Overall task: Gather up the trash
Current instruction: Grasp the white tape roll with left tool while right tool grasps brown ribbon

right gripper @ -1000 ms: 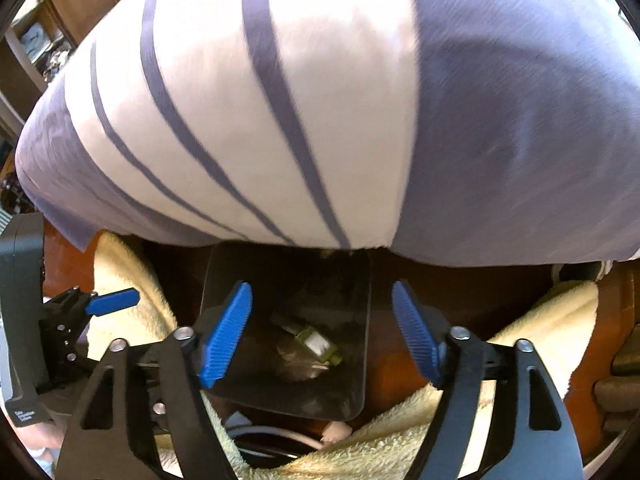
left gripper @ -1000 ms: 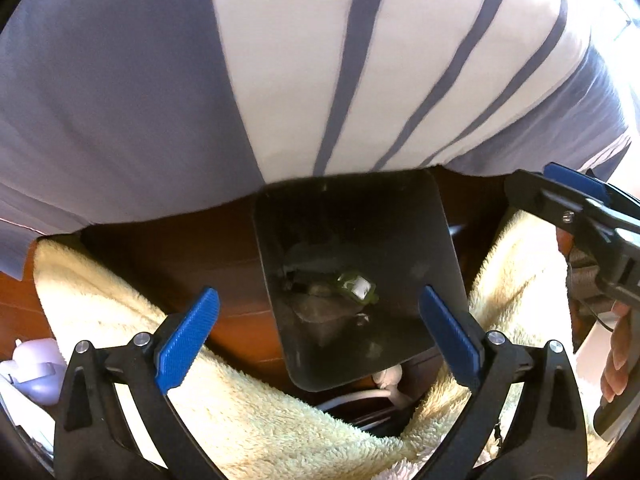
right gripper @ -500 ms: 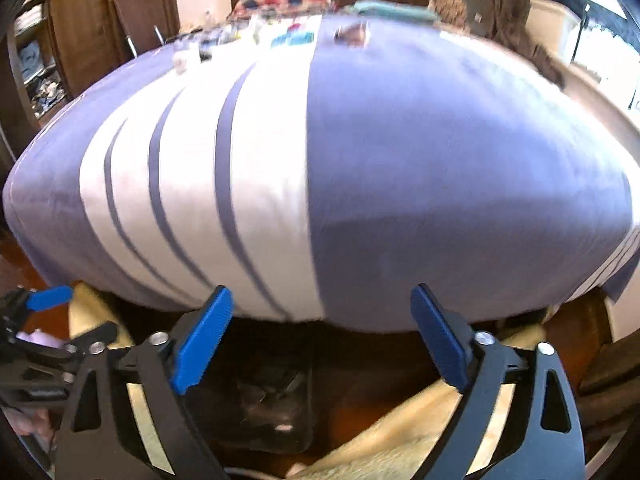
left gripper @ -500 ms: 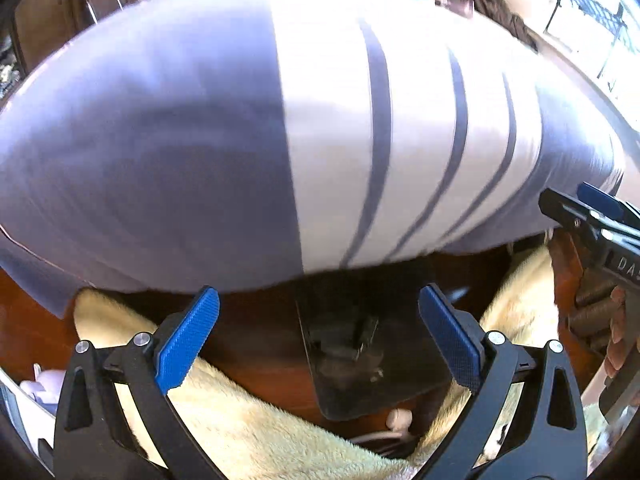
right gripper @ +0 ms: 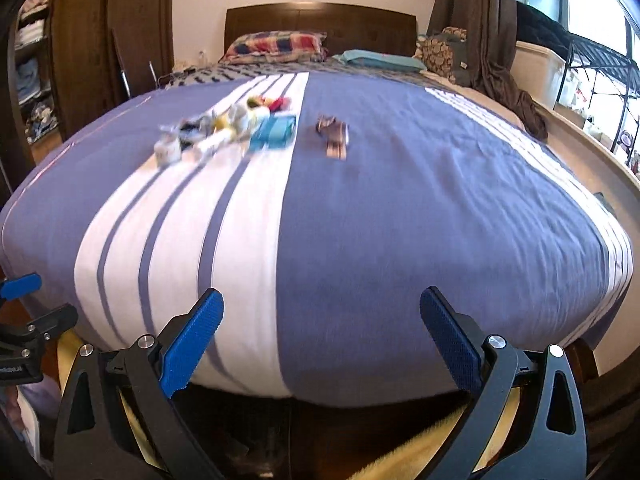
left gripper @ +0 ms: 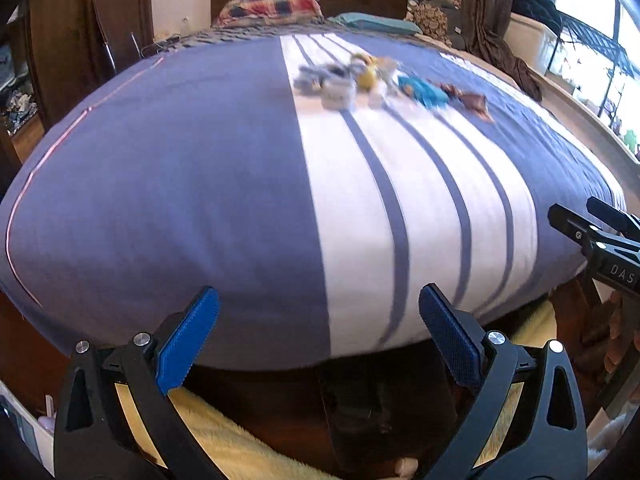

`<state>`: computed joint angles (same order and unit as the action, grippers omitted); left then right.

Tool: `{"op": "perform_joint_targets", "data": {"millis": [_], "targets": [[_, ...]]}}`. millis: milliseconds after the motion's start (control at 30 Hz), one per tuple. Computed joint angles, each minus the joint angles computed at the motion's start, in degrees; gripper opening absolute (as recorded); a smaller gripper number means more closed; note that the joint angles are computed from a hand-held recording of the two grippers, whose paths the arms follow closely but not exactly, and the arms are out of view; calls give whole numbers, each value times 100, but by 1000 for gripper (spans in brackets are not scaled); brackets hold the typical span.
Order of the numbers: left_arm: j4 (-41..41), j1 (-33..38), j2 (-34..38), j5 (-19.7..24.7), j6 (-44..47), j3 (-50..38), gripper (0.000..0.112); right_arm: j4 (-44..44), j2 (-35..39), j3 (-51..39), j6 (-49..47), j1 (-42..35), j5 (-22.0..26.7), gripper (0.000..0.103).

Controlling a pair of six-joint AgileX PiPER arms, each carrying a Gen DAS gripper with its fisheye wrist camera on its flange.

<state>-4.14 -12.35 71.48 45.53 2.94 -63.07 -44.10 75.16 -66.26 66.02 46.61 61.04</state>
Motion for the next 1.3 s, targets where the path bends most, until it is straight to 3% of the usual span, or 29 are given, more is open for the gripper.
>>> {"op": "perform_joint_targets", "data": {"millis": [500, 900, 1000, 1167, 1300], "targets": [[238, -51, 1699, 108, -94, -2083, 95, 665, 1085, -1346, -1381, -1740, -868, 99], [157, -170, 3194, 481, -41, -3908, 94, 1673, 2356, -2857, -2569, -2681, -1086, 97], [116, -144, 3554, 609, -51, -4349, 92, 1966, 2610, -3195, -2827, -2849, -1068, 90], [-91, -125, 4026, 816, 46, -4862, 75, 2460, 3065, -3778, -3357, -3030, -922, 72], [8, -171, 4085, 749, -11, -4920, 63, 2637, 3362, -4109, -3668, -3010, -676, 42]]}}
